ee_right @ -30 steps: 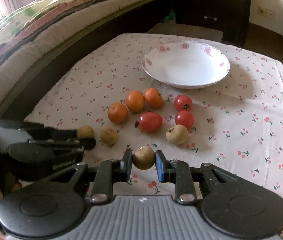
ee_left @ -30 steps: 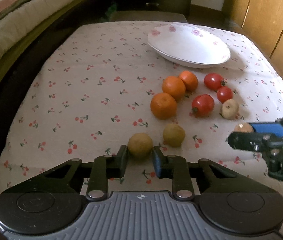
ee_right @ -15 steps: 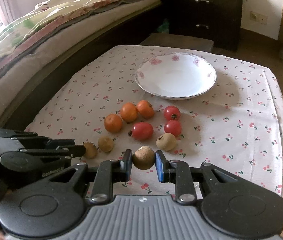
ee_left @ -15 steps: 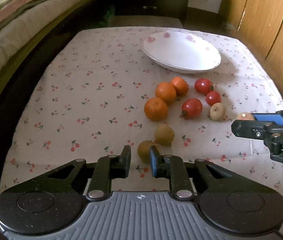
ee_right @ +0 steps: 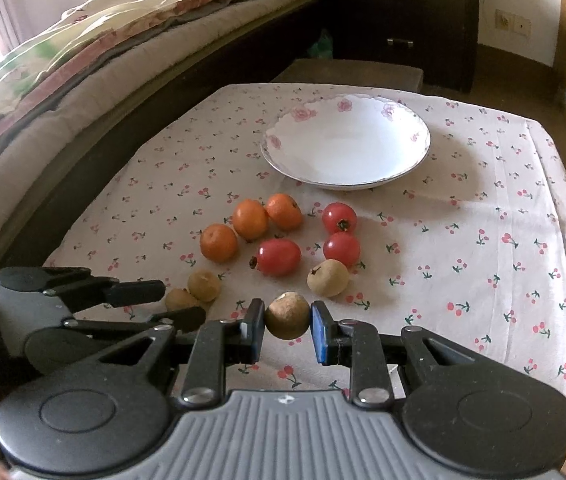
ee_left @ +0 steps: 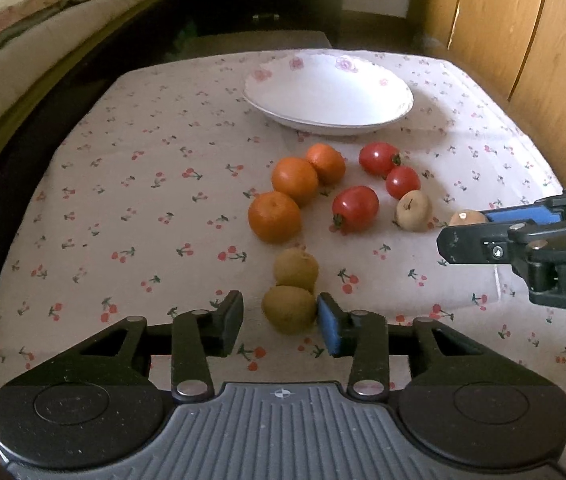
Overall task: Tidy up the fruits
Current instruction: 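Lift and carry both held brown fruits over the white bowl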
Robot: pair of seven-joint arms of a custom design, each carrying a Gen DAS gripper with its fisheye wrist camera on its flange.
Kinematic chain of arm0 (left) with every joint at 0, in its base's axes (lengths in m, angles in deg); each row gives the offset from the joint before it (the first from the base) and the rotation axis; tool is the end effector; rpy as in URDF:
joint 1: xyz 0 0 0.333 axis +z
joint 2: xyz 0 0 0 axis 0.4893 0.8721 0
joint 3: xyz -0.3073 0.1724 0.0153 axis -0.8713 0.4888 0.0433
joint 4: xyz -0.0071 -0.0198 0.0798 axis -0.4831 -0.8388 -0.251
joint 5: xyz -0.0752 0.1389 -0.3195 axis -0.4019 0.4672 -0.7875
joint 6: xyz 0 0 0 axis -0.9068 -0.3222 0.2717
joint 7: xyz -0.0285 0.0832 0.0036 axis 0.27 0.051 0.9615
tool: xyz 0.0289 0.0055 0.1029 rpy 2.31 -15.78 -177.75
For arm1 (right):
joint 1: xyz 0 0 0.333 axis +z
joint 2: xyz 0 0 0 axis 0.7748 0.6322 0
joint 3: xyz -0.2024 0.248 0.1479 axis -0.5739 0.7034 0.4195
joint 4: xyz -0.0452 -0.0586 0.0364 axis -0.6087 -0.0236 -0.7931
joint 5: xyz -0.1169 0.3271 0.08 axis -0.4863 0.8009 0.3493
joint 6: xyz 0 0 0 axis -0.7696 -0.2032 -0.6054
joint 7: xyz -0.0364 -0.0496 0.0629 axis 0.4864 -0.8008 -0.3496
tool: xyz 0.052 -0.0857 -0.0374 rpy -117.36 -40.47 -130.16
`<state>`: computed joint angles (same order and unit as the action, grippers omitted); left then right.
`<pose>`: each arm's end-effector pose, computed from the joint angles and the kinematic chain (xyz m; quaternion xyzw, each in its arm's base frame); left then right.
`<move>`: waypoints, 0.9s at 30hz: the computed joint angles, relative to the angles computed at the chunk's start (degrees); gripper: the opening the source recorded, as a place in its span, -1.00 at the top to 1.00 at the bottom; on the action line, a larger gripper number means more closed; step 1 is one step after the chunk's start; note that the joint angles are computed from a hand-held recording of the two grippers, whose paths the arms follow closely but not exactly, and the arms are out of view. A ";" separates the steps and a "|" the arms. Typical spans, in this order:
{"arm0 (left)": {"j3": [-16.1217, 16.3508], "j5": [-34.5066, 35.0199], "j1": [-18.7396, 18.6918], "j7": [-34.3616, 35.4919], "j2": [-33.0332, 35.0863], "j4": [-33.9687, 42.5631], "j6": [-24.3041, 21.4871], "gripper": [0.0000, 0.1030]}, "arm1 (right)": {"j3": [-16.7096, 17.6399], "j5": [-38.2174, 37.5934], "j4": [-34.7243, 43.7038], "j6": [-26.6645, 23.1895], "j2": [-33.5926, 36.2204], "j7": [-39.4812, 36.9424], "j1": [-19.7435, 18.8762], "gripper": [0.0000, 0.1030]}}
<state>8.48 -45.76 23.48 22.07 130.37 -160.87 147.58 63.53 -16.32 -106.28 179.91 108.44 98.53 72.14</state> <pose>0.6788 -0.1359 0.2528 -0.5563 0.7782 -0.2299 0.1794 0.6613 0.2839 0.2881 -0.7058 0.6250 -0.1301 0.3071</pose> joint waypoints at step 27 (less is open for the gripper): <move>-7.69 -3.28 4.35 -1.47 2.19 10.20 -3.19 0.30 | -2.66 0.01 8.70 -3.31 2.48 1.66 -0.61 0.48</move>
